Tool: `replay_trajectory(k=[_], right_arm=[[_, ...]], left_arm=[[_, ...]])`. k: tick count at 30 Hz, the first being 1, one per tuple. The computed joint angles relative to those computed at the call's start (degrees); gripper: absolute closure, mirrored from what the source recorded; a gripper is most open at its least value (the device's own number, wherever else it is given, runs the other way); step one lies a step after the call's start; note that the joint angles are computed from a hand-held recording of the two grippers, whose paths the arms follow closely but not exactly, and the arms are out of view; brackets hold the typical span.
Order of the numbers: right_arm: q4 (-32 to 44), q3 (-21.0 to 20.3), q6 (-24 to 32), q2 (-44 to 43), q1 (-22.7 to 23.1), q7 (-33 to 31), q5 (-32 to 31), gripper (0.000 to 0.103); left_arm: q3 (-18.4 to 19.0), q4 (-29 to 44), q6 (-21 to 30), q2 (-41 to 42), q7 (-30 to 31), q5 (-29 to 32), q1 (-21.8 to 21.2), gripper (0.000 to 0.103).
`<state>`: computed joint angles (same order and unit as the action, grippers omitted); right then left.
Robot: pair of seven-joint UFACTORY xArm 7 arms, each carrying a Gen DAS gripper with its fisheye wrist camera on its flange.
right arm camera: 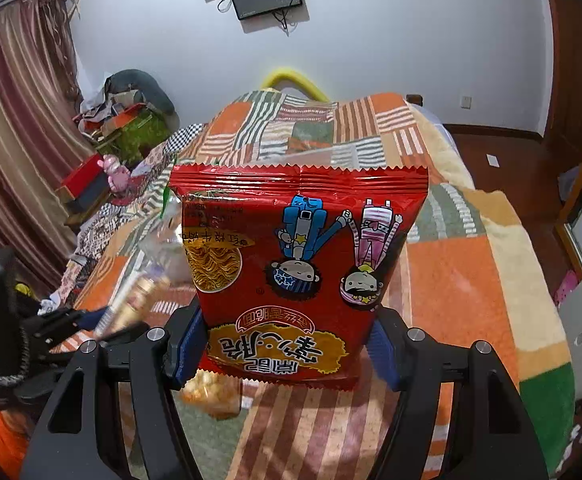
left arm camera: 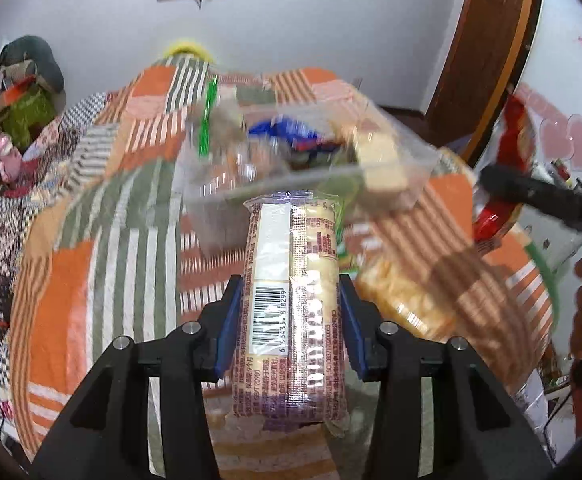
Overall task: Organize snacks
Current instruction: 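Grasp the wafer roll pack with the left tool while the right tool holds the chip bag, then lower the chip bag and wafer pack into the clear box and open both tools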
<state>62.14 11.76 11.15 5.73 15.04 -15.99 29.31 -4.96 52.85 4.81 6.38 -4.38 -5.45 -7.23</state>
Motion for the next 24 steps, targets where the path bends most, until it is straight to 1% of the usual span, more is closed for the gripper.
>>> replay_trajectory(k=[2,3,6,7,8,10,11,14,17,19,24], right_arm=[[0.5,-0.1,-0.5,0.1,0.0,0.2,-0.5,0.038],[0.8,-0.1,-0.7,0.3,0.0,0.3,-0.8,0.038],[2.0,0.0,-1.6,0.9,-0.1,0.5,-1.5,0.038],[2.8,-0.1,-1.7,1.3,-0.1,0.7,-2.1,0.038],[3.4,0.0,-2.0,1.7,-0.1,1.0,-2.7,0.038],[4.7,-0.2,-2.5,2.7,0.0,2.1,-4.5,0.038],[5.5,-0.1,-2.7,3.3,-0.1,2.5,-5.2,0.038],[7.9,-0.2,-2.8,5.4,-0.2,4.3,-7.9,0.038],[10.4,-0.4,-2.7,7.6,-0.1,6.7,-10.8,0.038],[12.6,-0.3,-1.9,9.6,-0.3,8.1,-12.3,0.038],[17.7,0.5,1.5,14.2,-1.2,9.4,-14.2,0.038]], left_arm=[[1.1,1.3,-0.3,0.0,-1.5,2.3,-0.8,0.058],[1.0,2.0,-0.3,0.1,-1.5,2.4,-0.6,0.058],[-2.1,4.9,0.2,1.2,4.1,-3.9,2.3,0.058],[-2.6,6.5,0.4,2.0,5.3,-5.4,2.9,0.058],[-2.3,6.9,0.2,2.2,5.3,-5.4,2.7,0.058],[0.6,9.3,0.0,3.6,2.1,-1.5,0.5,0.058],[1.2,10.2,0.1,4.1,1.1,-0.2,-0.1,0.058],[1.6,13.9,0.7,6.3,0.0,1.7,-0.2,0.058],[3.3,16.8,1.1,8.3,-2.3,5.0,-1.8,0.058],[1.6,19.3,1.6,10.1,-1.1,4.1,-0.3,0.058],[1.4,25.6,3.6,15.1,-1.2,4.3,-0.4,0.058]])
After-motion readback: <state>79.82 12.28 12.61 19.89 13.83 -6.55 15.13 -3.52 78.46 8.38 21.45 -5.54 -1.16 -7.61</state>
